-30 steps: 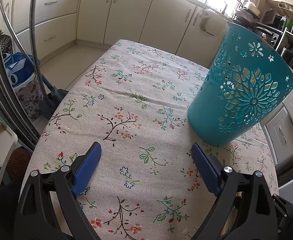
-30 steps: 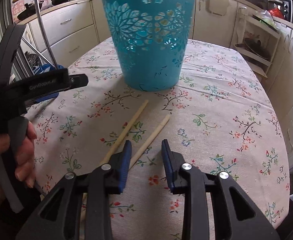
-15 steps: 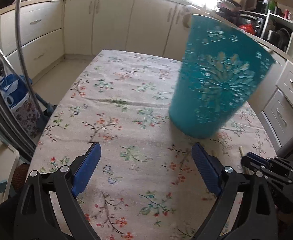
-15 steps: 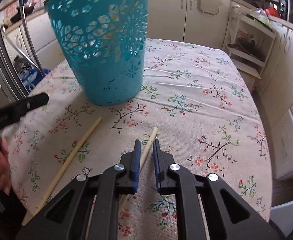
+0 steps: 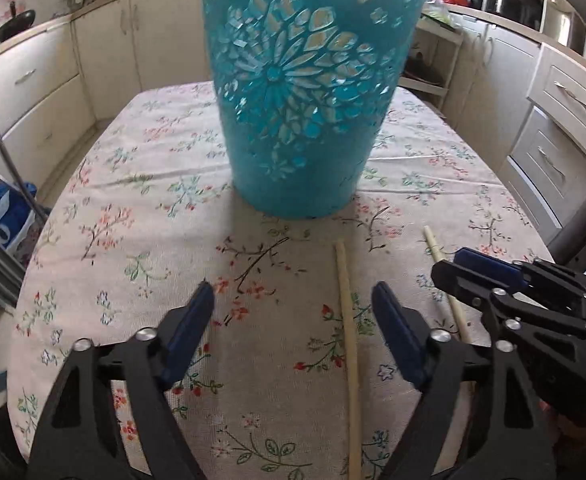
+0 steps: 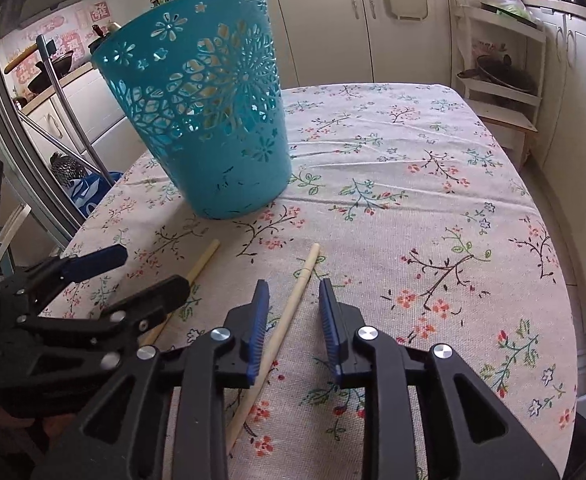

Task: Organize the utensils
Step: 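Close the left tool on a chopstick while the right tool closes on another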

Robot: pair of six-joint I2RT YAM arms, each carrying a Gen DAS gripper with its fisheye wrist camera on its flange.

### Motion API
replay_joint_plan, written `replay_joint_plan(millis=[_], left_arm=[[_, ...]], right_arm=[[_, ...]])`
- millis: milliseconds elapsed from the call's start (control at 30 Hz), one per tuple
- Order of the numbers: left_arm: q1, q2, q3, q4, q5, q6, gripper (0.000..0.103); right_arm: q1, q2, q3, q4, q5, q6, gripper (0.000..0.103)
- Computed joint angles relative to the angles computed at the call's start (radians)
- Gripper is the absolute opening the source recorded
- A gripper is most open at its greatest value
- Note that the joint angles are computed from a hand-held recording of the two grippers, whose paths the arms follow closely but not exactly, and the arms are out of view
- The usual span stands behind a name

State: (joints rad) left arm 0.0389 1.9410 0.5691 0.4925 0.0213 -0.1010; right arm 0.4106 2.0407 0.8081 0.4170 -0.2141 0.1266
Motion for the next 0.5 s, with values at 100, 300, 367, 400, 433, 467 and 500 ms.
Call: replay_joint_plan(millis=[100,300,367,400,433,467,500], left_arm=[[0.016,-0.002,-0.033,0.051,-0.016,-0.043,0.053],[0.022,-0.017,-0.078,0.093,-0.028,-0.09,0.047],[0.014,-0.019,-0.065,0.07,-0.023,-0.076,0.047],[0.009,-0.022,-0.058,0.057,-0.02,-0.074,0.048],[-0.001,-0.022,-0.051,0.047,-0.02,-0.07,0.048],[-0.014,-0.016,-0.042,0.041,-0.033,-0.066,0.048],[-0.019,-0.014,-0.042,0.043,-0.036,-0.061,0.047]], right_arm=[[0.017,-0.006,-0.01,0.006,0.02,-0.006,0.032],[0.08,-0.014,-0.013,-0.003,0.073,-0.074,0.027],[0.098,-0.018,-0.016,-0.007,0.109,-0.095,0.017],[0.106,-0.021,-0.02,-0.008,0.137,-0.102,0.014],[0.107,-0.026,-0.024,-0.011,0.148,-0.103,0.014],[0.101,-0.03,-0.027,-0.014,0.151,-0.097,0.013],[0.093,-0.033,-0.029,-0.018,0.152,-0.09,0.013]])
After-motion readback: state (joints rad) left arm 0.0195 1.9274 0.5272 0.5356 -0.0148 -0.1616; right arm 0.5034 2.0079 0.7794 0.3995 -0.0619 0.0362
